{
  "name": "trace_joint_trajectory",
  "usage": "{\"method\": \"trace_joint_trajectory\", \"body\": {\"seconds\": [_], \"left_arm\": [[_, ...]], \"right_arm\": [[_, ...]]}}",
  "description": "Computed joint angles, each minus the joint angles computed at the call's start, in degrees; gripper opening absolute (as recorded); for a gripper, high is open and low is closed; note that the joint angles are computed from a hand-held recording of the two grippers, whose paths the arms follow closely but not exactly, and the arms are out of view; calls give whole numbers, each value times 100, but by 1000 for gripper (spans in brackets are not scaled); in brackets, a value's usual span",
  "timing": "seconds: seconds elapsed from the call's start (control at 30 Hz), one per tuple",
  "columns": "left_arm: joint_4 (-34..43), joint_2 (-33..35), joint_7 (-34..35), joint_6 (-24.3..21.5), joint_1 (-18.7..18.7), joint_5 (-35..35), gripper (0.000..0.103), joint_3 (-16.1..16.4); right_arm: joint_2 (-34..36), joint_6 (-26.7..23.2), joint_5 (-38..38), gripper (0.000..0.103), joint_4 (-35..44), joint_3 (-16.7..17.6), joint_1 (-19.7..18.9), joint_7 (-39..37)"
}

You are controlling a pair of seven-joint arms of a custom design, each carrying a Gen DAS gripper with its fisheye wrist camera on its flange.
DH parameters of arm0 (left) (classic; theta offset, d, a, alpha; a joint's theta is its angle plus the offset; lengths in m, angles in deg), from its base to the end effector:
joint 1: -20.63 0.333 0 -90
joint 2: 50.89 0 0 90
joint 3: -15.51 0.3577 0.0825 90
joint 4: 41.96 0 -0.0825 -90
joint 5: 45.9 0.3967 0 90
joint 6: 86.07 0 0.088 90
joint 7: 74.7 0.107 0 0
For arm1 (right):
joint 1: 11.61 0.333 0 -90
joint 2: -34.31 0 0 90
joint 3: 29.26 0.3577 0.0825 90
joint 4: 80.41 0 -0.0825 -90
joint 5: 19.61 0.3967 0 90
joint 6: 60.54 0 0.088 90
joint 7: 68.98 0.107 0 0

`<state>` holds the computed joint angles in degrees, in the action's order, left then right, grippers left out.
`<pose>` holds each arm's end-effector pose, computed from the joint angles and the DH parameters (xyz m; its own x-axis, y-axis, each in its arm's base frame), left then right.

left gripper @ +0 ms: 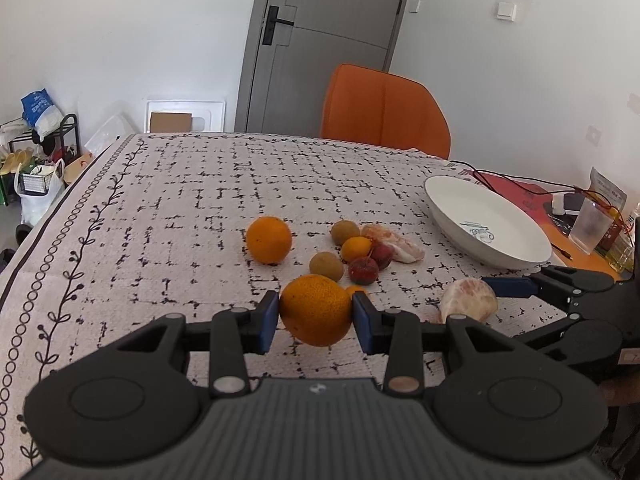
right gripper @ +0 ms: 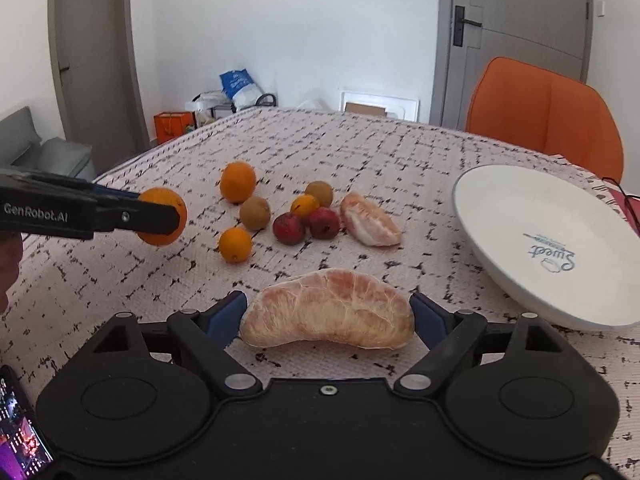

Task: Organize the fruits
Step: 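Carry the pomelo segment in the right gripper toward the white bowl while the left carries the orange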

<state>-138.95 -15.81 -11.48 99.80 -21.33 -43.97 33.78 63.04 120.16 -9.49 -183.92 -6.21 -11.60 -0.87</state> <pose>0.6710 -0.3567 0.3982 -0.2193 -0.9593 0.1778 -0.5895 -0.0149 -0.8076 0.6935 0.2249 0.4158 0.4670 -0.8838 -0.0285 -0.5643 -0.2730 -0.7791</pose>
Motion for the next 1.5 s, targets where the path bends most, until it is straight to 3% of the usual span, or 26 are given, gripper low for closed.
{"method": "trace_joint_trajectory", "body": {"seconds": [0.27, 0.4, 0.5, 0.6, 0.97, 1.17, 1.5], "left_arm": [[385, 134, 109, -133, 126, 191, 38, -197], [653, 238, 131, -255, 227, 341, 38, -356], [865, 328, 143, -342, 331, 482, 38, -510], [1111, 440, 181, -434, 396, 663, 38, -613], [2226, 968, 387, -942, 844, 1152, 38, -1274], [2910, 1323, 602, -1270, 1060, 1265, 38, -1662], [4274, 2062, 1248, -1987, 1252, 1202, 38, -2217]], "right_arm": [[-116, 387, -57, 85, -168, 240, -350, 189], [-102, 515, -207, 85, -256, 823, -956, 318], [-166, 642, -390, 85, -318, 701, -931, 527], [-151, 659, -570, 85, -336, 852, -1152, 732], [-232, 860, -1061, 85, -320, 9, -720, 1555], [-253, 935, -1095, 85, -282, -782, -145, 1966], [-134, 1038, -1059, 85, -155, -1668, 495, 2347]]}}
